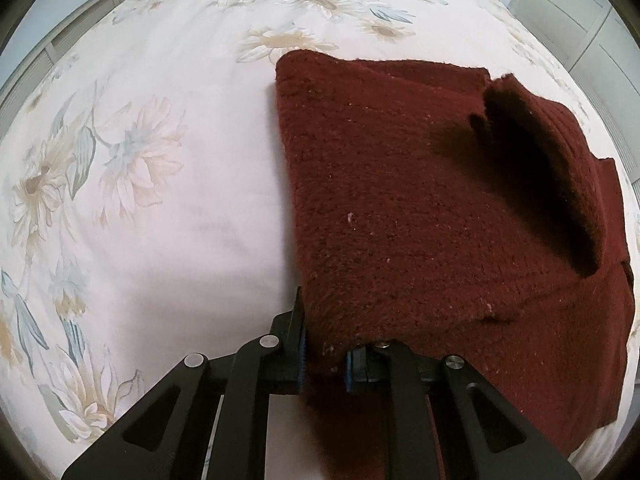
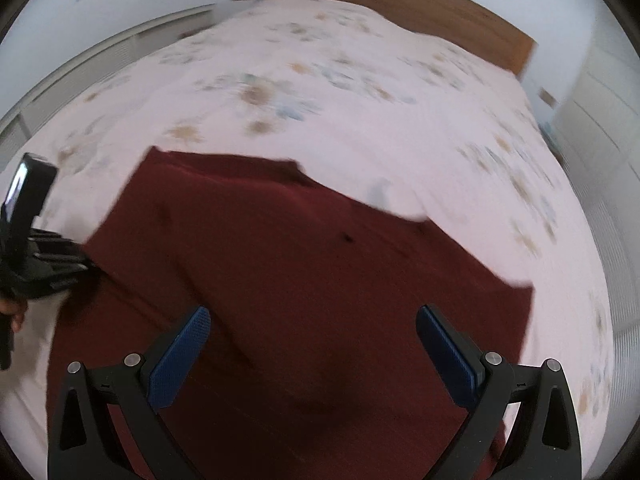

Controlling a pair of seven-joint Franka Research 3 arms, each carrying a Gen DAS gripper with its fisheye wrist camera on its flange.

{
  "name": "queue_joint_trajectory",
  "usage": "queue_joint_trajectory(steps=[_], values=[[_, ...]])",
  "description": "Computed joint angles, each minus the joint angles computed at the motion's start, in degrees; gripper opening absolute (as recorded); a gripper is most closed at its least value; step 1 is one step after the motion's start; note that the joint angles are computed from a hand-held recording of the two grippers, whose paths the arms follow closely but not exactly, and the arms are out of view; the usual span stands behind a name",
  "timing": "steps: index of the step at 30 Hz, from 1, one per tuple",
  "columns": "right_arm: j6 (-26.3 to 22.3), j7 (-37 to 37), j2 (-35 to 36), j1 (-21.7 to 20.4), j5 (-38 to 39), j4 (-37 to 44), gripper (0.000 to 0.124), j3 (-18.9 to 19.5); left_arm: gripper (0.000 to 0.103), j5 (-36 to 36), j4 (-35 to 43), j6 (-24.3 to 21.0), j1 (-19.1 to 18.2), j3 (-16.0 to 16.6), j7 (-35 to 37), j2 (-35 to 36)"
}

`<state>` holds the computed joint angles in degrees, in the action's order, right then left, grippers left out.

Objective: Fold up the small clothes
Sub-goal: 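Grasp the folded edge with the left gripper and press it flat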

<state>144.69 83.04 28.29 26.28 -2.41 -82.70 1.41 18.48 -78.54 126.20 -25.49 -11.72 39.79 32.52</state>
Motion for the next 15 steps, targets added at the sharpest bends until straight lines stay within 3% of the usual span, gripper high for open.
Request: queue_joint_trajectory(steps=[5,12,13,15], values=[[-3.6,-1.7,8.1,3.6,-2.1,11.2,0.102,0.2,0.012,0.3,-3.1,1.5,0.3,0.0,-0.9,-1.8],[-12.6,0.7,20.0,8.3,-6.5,27.9,0.102,-3.7,0.012,-0.2,-2.1,0.9,1.0,-0.1,0.3,-1.2],[-14.5,1.4,21.5,8.3,-6.7,30.3,0.1,-4.1,0.012,-0.1,-1.4,0.6,0.9,-0.1,0.4,-0.8],[-16.7,1.6,22.7,7.3,-5.6,32.6,0.075,-3.5,0.012,-0.2,-0.7,0.1,0.8,0.0,0.6,-0.4]])
